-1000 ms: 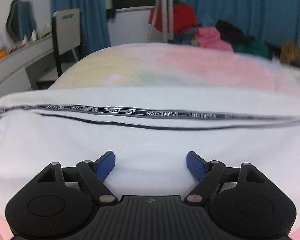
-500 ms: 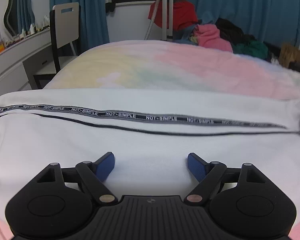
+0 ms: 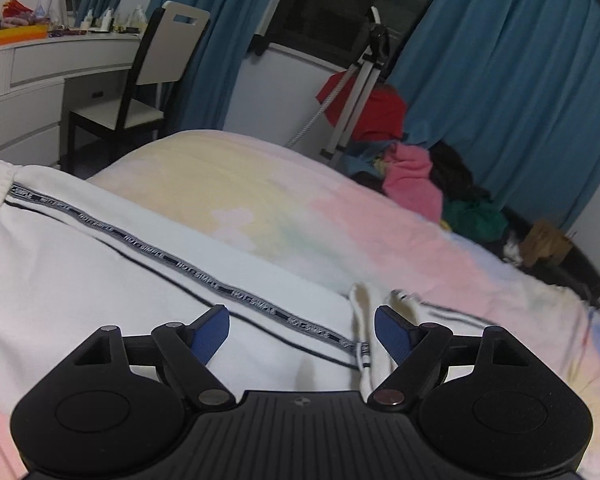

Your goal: Fold clothes

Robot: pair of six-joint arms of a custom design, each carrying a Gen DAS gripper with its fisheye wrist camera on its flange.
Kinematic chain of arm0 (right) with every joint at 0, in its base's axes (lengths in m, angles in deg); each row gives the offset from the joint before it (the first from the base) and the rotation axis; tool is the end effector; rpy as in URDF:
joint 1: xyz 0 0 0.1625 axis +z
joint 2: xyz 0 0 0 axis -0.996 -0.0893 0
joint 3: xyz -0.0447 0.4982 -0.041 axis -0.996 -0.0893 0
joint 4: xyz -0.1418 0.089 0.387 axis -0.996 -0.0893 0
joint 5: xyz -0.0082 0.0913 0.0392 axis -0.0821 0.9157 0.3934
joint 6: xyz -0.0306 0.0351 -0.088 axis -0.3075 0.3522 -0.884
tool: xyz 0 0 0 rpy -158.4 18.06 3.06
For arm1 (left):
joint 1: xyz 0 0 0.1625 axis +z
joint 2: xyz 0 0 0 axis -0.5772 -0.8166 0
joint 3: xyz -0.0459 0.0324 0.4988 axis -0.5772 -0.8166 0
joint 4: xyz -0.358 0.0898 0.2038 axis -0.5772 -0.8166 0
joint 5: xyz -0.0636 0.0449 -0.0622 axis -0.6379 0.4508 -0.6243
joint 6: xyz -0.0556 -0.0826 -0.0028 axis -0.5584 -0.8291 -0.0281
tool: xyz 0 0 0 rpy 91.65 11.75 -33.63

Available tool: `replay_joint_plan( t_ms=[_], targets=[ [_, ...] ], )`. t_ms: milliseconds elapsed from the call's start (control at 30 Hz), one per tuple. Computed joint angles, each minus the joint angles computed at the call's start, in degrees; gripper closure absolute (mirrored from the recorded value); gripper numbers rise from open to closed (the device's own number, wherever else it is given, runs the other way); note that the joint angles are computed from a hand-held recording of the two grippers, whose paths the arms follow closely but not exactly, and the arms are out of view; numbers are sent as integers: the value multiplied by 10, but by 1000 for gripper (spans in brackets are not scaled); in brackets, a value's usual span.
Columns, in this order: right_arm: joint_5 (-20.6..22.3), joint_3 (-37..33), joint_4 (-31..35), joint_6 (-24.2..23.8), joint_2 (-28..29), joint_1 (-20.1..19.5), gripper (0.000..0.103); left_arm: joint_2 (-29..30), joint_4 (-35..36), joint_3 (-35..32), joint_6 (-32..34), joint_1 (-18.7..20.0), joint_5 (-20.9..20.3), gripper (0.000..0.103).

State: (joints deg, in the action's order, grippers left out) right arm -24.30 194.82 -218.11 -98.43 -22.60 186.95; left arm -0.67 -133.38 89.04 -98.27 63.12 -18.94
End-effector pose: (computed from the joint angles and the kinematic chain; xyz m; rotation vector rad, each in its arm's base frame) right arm 0.2328 -0.5200 -0.0224 1.5453 -1.3931 1.0197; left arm -0.2185 -0.3716 0.2993 -0.0183 2.2542 -1.4082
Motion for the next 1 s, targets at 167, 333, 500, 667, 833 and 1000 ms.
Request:
replay_joint_plan(
  t_ms=[167, 333, 500, 667, 833, 1000],
  targets=[
    [-32, -8, 13, 64, -1, 44, 91, 3, -118, 22, 76, -6, -10, 22],
    [-63, -61, 76, 94, 21, 72, 91, -3, -202, 44, 113, 2, -37, 21],
    [-77, -35, 165, 167, -21, 82, 76, 1, -267, 55, 145, 17, -81, 22],
    [-33, 60, 300, 287, -127, 79, 34, 13, -266, 67, 182, 3, -102, 23],
    [-38, 119, 300, 400, -193, 78, 35, 33, -283, 79, 208, -11, -125, 26],
    [-79, 118, 215, 472, -215, 59, 35, 72, -316, 89, 224, -7, -162, 46]
  ],
)
